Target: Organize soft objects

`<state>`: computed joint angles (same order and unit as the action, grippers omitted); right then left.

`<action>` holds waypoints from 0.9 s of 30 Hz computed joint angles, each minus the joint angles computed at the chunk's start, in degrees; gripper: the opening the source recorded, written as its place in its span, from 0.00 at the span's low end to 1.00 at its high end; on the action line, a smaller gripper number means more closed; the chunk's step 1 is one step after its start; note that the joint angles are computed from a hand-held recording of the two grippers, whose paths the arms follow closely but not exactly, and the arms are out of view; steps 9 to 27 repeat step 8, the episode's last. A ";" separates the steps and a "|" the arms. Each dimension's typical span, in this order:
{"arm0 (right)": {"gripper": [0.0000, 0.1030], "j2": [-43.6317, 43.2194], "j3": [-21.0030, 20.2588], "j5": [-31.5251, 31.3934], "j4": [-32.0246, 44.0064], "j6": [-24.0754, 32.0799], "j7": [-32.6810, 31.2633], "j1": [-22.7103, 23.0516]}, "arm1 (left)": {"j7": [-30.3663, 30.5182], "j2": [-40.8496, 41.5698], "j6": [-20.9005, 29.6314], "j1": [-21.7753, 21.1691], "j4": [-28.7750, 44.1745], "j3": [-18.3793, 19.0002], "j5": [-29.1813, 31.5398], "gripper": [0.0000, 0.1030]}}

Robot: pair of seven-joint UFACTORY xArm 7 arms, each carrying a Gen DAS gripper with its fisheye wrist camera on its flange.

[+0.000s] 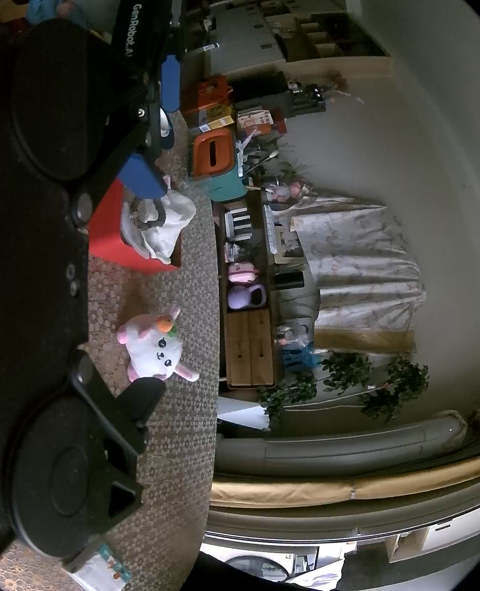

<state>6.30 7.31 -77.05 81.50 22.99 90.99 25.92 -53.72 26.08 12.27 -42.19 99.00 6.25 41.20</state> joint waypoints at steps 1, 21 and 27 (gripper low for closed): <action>1.00 0.07 0.02 0.11 0.05 0.03 -0.29 0.01 | -0.12 -0.02 0.17 -0.11 -0.01 0.09 0.03 1.00; 1.00 0.38 -0.25 1.58 0.02 -0.49 -1.42 -0.08 | -0.08 0.39 1.47 0.20 0.62 -0.53 -0.38 1.00; 1.00 0.38 -0.25 1.58 0.02 -0.49 -1.42 -0.08 | -0.08 0.39 1.47 0.20 0.62 -0.53 -0.38 1.00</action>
